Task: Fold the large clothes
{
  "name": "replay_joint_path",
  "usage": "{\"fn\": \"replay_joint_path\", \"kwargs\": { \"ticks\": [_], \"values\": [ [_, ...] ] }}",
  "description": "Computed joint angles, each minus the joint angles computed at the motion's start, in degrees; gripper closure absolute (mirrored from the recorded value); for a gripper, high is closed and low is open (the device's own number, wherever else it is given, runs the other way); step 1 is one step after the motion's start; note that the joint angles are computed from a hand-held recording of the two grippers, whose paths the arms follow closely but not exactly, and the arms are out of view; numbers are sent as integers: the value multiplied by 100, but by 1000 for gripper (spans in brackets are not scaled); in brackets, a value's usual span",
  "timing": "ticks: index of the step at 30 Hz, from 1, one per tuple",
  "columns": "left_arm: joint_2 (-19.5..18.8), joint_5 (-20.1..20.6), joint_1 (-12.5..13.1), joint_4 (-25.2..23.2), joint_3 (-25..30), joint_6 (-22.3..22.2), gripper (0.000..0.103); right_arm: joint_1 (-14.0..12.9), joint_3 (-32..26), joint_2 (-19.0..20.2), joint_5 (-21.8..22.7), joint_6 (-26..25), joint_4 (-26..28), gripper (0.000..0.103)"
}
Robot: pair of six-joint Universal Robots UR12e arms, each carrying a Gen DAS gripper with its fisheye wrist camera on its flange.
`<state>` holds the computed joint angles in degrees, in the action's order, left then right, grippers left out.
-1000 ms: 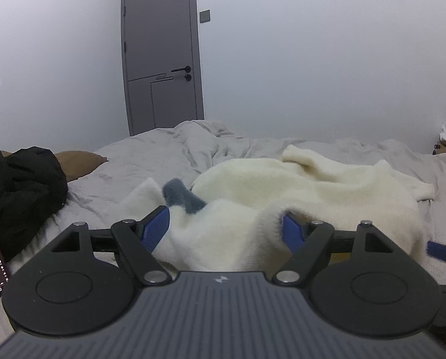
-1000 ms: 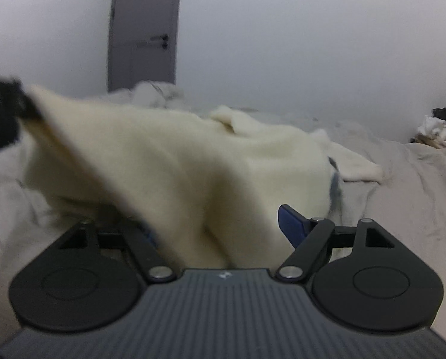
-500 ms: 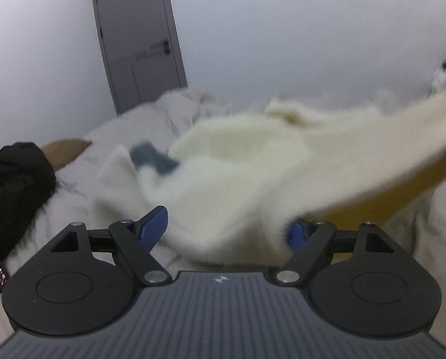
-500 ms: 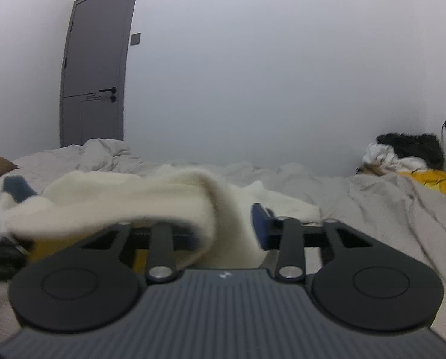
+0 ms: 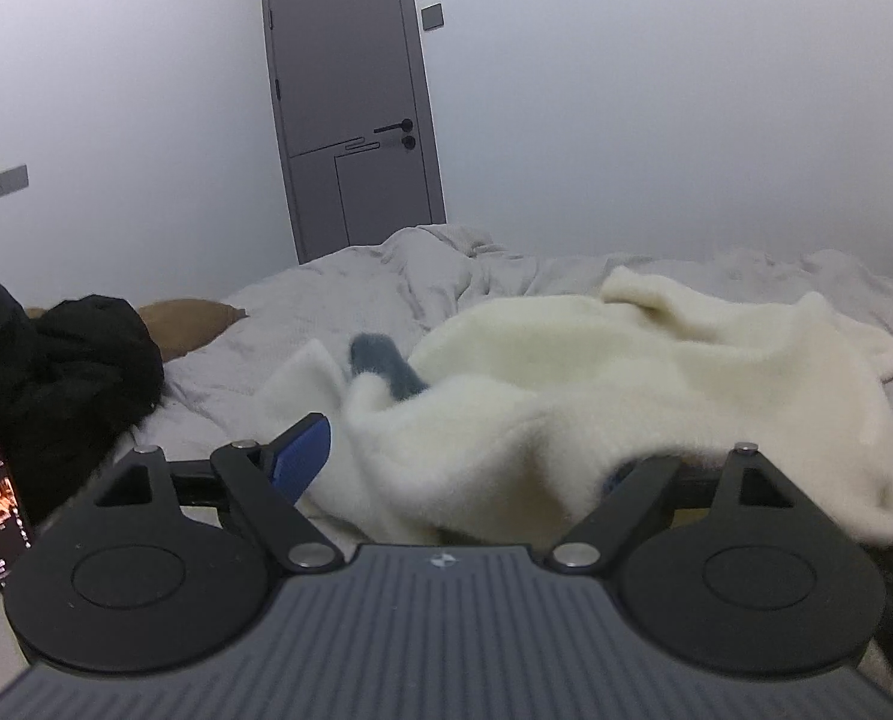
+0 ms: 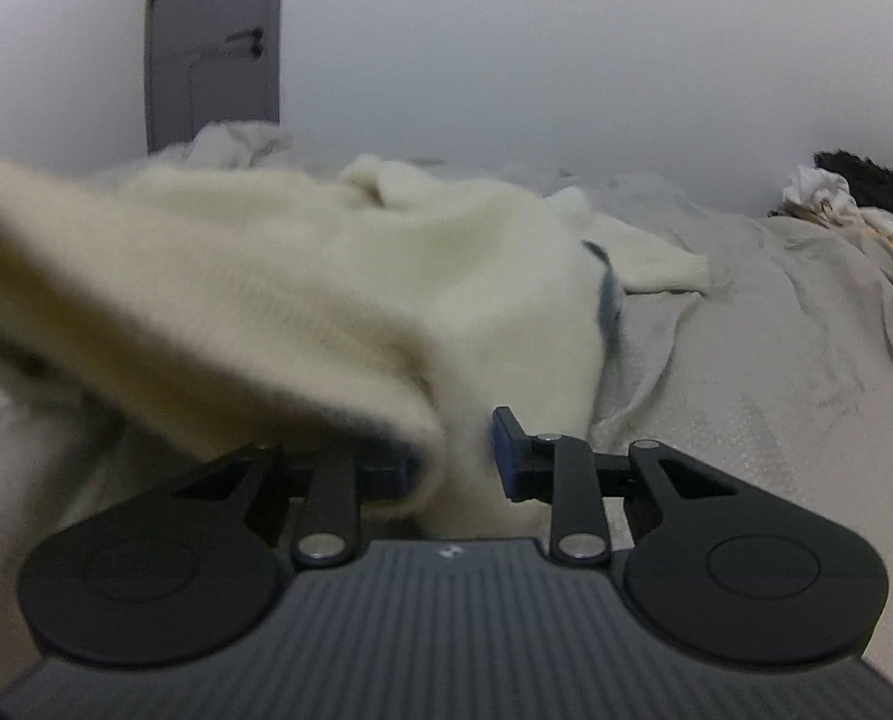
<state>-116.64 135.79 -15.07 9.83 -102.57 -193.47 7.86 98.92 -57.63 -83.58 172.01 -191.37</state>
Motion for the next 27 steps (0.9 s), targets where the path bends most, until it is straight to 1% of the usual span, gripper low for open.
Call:
{"fn": "replay_joint_path", "kwargs": {
  "ticks": [2, 4, 5, 6, 7, 8, 9, 10, 11, 12, 14, 18, 21, 24, 27],
  "values": [
    [62, -118, 40, -61, -41, -220, 15, 0, -6, -27, -10, 36, 106, 74],
    [106, -214, 66, 26, -85, -312, 16, -23, 34, -70, -45, 163, 9, 74],
    [120, -253, 63, 76, -104, -351, 17, -27, 50, -76, -71, 211, -128, 75],
    [140, -303, 67, 165, -132, -387, 21, -30, 89, -84, -114, 216, -339, 79],
    [164, -374, 73, 296, -170, -401, 25, -25, 123, -96, -151, 189, -583, 80],
    [190, -450, 71, 387, -198, -414, 33, -30, 150, -119, -148, 167, -759, 82],
    [239, -587, 88, 477, -251, -459, 42, -30, 175, -142, -152, 147, -945, 83],
    [301, -786, 116, 551, -315, -526, 50, -30, 208, -168, -166, 123, -1177, 83],
    [363, -982, 143, 606, -376, -580, 62, -35, 232, -191, -166, 90, -1362, 84],
    [404, -1051, 142, 693, -423, -605, 66, -40, 265, -220, -148, 54, -1514, 84],
    [458, -1081, 122, 1040, -510, -528, 72, -49, 347, -310, -116, 20, -1725, 84],
    [610, -1150, 57, 1746, -662, -284, 77, -66, 447, -457, -129, -209, -2208, 84],
    [698, -1115, -24, 2213, -642, 136, 79, -102, 414, -603, -69, -223, -2341, 85],
    [853, -1158, -86, 2465, -569, 457, 79, -170, 346, -780, 8, -167, -2404, 84],
    [1054, -1238, -96, 2521, -415, 696, 79, -220, 217, -969, 113, -235, -2416, 84]
  ]
}}
